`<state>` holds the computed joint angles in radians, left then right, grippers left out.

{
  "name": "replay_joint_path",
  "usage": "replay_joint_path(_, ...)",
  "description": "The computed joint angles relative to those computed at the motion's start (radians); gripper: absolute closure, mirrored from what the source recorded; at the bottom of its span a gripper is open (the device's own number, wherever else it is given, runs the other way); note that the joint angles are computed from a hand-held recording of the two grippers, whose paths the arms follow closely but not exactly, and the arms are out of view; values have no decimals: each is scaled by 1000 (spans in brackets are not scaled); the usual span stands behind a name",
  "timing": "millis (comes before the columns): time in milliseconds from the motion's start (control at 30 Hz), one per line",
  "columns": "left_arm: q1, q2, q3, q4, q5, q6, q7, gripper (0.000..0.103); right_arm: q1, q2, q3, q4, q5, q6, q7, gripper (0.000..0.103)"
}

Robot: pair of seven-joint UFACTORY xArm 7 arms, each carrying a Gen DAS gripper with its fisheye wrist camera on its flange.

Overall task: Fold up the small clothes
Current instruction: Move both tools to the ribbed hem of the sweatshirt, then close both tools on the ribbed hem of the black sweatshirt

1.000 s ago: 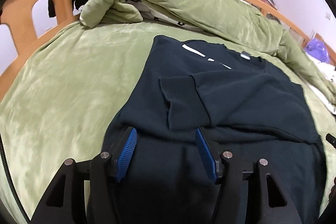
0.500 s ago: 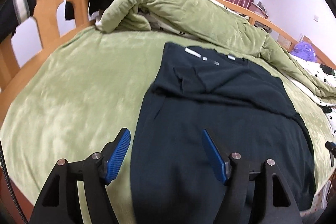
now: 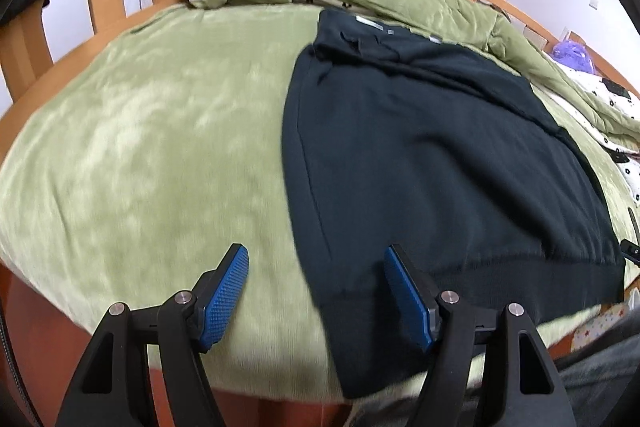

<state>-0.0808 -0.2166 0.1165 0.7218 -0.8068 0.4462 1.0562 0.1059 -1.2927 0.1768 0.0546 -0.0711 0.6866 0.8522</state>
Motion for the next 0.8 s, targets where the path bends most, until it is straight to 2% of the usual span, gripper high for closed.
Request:
replay_joint_path(100, 0, -8, 21, -14, -37, 35, 45, 34, 34, -8, 7, -18, 16, 3, 13, 47)
replay_joint_path(333, 23, 2, 12, 1, -48, 118, 43, 36, 78, -111, -2, -99, 38, -6, 54, 47)
replay_joint_path(367, 25, 3, 13, 1, -57, 126, 48, 37, 85, -116, -1, -103, 40, -11, 61, 47)
replay_joint_path(467, 26, 2, 0, -1, -70, 133, 46, 51, 97, -83, -32, -109, 55, -65, 55, 47)
replay_joint_path(500, 26, 0, -3, -2, -69, 137, 46, 59, 95, -61, -28, -102, 55, -74, 58, 47)
replay_joint_path(567, 21, -4, -17, -6, -62, 117, 29, 63, 88, -13, -12, -84, 52, -94, 69, 48)
replay_joint_path(633, 16, -8, -15, -5, -65, 116, 30, 72, 77, 39, -7, -65, 52, -109, 81, 55)
replay_joint_path(733, 15, -14, -1, 11, -82, 146, 33, 83, 69, 63, -16, -44, 46, -119, 72, 83)
replay_joint_path(800, 18, -27, 13, 30, -104, 188, 38, 86, 70, 45, -33, -39, 51, -123, 58, 88)
